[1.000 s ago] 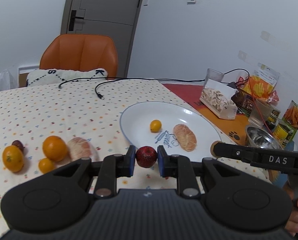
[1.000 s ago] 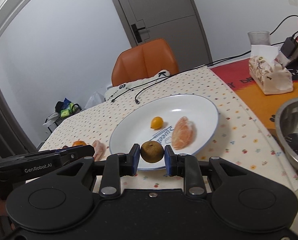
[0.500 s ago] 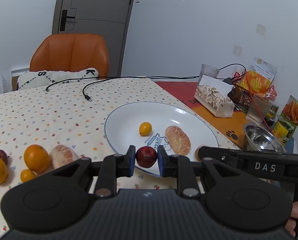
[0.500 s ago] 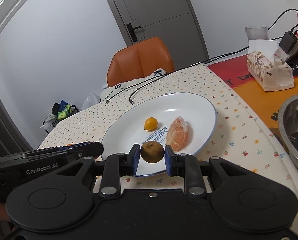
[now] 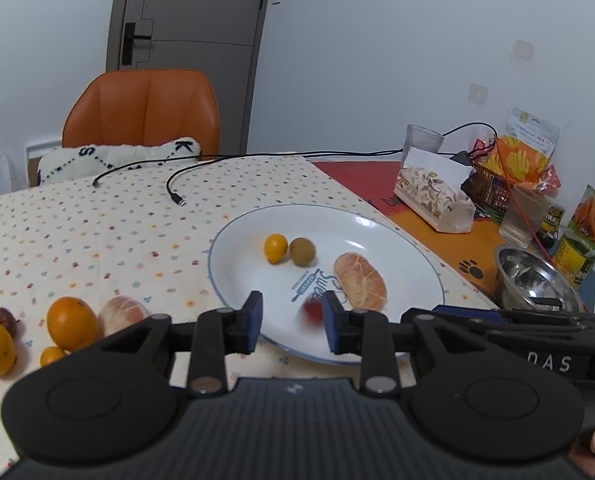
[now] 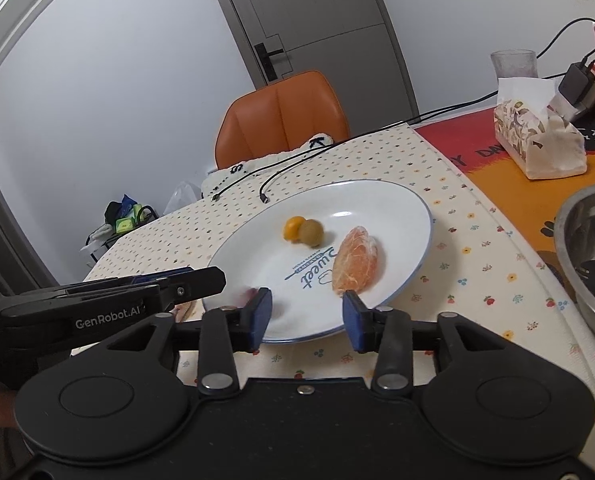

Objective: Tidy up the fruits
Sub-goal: 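Carry the red plum with the left tool while the right tool carries the kiwi onto the plate, then grasp a large orange with the left tool while the right tool grasps another brown kiwi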

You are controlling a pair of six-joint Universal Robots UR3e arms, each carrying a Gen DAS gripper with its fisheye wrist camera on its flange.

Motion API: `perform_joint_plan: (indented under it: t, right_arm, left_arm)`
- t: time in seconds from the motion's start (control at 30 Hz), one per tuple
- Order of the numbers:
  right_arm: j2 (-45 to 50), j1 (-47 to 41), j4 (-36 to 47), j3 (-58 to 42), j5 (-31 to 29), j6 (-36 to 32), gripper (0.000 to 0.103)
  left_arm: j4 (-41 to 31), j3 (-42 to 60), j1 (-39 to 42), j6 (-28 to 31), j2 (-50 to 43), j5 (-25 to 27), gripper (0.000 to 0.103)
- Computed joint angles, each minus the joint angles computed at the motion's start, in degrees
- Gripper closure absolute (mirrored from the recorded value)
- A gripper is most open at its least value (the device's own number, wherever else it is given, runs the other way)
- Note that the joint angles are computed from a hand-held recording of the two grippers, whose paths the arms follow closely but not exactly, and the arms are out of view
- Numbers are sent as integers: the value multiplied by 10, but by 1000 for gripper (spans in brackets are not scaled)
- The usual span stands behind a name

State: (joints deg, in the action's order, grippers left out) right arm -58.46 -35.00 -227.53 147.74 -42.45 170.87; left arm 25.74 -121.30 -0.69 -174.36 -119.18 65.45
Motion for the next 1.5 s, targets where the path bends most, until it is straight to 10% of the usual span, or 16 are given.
perform_joint_plan:
  t: [0.4,0.9,1.5]
  right_arm:
    - [-4,29,-18,2,-13,19,47]
    - [-12,80,-54,-9,-30,62,17]
    - [-16,177,5,-90,-58,75,15]
  left_arm:
    - [16,-87,70,16,65,5,23]
    - [28,-207,187,66,154,-37,16]
    - [30,-251,287,97,184,-86,16]
